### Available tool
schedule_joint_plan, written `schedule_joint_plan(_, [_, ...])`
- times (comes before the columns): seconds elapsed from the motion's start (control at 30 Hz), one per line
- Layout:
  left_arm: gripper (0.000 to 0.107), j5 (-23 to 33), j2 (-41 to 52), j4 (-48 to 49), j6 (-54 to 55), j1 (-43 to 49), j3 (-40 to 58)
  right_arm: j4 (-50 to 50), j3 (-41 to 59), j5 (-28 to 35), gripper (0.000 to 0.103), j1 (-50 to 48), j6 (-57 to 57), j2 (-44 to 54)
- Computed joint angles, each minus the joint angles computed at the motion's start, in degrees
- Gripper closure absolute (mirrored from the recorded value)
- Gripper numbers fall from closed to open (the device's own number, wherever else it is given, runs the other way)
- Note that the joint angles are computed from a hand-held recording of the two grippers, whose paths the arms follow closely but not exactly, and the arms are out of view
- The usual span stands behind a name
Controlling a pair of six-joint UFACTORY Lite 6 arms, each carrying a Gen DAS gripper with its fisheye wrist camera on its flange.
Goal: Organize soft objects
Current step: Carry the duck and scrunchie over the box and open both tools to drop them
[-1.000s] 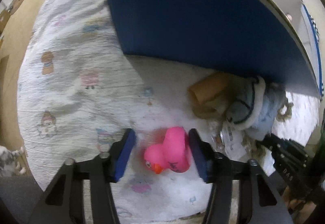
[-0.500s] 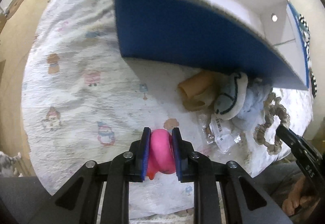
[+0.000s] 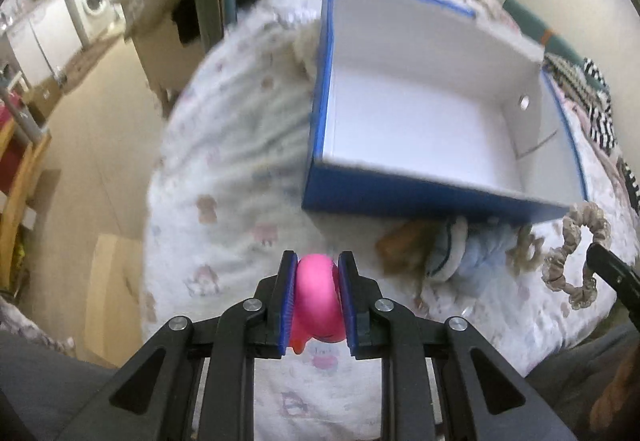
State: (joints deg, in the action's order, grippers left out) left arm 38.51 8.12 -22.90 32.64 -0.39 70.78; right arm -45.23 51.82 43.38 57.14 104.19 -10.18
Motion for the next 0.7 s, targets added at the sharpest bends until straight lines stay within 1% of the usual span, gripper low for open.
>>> schedule_joint_plan(0.13, [0.088,-1.45,-2.42,-1.67,-1.08,-2.13,0.59,-5.47,3.61,3.79,0.090,1.73,1.44,0.92])
schedule_joint_plan(0.17, [0.088,-0.49,-1.73,-2.34,-0.98,-2.20,2.41,-6.38,4.55,4.53,0.090,1.67,1.38,1.30])
schedule_joint_plan(0.27, [0.088,-0.70,0.79,-1.24,-4.00,-4.68,6.62,-9.36,7.63,7.41,0.090,1.67,1.16,2.79])
schedule_joint_plan(0.3, [0.088,-0.50,1.52,-0.65,-4.85,-5.28,8.33,-10.15,9.56,6.95,0.090,0.66,0.60,4.73])
schedule_joint_plan(0.43, [0.088,0.70,5.74,1.95,-7.59,-7.74,16.18,-11.99,11.51,5.61,0.090,-2.29,-2.00,5.39])
schedule_joint_plan(0.7, [0.088,3.22,17.52,5.95,-11.91,-12.55,33.47,-10.29,15.53,0.18,0.090,-10.98,-10.72,8.76])
